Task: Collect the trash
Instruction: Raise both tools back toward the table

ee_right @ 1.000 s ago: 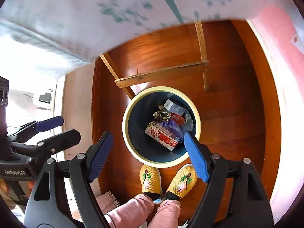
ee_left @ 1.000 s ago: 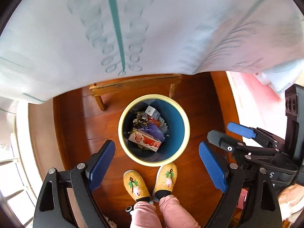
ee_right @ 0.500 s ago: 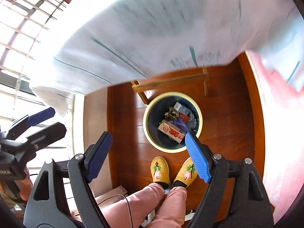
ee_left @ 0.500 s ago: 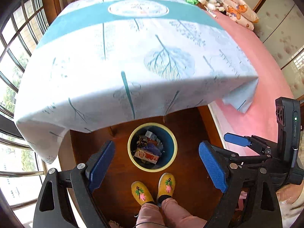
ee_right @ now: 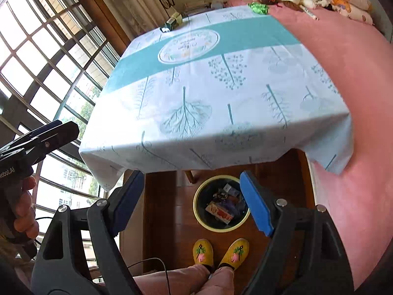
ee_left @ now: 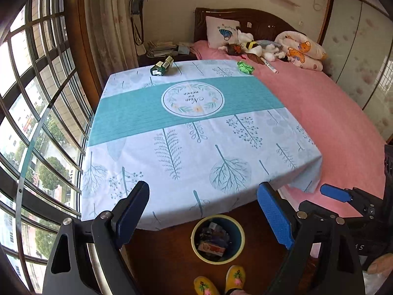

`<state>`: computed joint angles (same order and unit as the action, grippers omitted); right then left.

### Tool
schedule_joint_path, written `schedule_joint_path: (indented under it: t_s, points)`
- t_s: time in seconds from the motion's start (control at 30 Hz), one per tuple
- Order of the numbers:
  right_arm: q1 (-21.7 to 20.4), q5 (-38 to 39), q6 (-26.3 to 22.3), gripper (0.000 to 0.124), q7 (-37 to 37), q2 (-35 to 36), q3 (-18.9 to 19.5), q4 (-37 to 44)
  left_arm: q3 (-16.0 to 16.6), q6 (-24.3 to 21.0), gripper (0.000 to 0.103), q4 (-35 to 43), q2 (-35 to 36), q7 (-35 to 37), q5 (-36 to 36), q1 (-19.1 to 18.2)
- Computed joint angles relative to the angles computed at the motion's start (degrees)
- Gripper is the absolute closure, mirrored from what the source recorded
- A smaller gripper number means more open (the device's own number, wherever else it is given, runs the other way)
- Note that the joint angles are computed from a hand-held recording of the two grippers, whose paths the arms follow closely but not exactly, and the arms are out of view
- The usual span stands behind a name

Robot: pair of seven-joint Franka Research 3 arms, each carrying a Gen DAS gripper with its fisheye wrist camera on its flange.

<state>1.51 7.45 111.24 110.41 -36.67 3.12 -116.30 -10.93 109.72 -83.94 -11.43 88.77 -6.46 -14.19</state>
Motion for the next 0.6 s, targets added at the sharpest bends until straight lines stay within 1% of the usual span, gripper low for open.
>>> schedule_joint_path:
  t_s: [0.13, 0.3, 0.43, 0.5, 0.6]
  points:
    - [-1.03, -3.79, -0.89, 0.046, 1.39, 2.32, 2.06, 6.08, 0.59, 0.65, 0.012, 3.53, 1.94, 1.96, -0.96, 0.31]
    - [-1.63, -7.63, -1.39, 0.046, 3.17, 6.40, 2.81, 12.72, 0.33, 0.11, 0.012, 9.17, 6.03, 3.39, -0.95, 1.08]
    - [-1.50, -9.84, -0.70, 0.046, 3.63, 10.07, 2.47, 16.63, -0.86, -0.50, 0.012, 14.55, 10.48, 2.92, 2.68, 1.34]
    - [-1.40, -10.81, -0.55, 0.046, 3.63, 12.40, 2.12, 18.73, -1.64, -2.35, 0.012, 18.88, 13.94, 1.69, 5.88, 0.91]
    - [-1.13, -12.20, -0.59, 0.046, 2.61, 16.41, 1.15, 22.00, -2.44, -8.69, 0.012, 29.68, 21.58, 0.49, 8.38, -0.41]
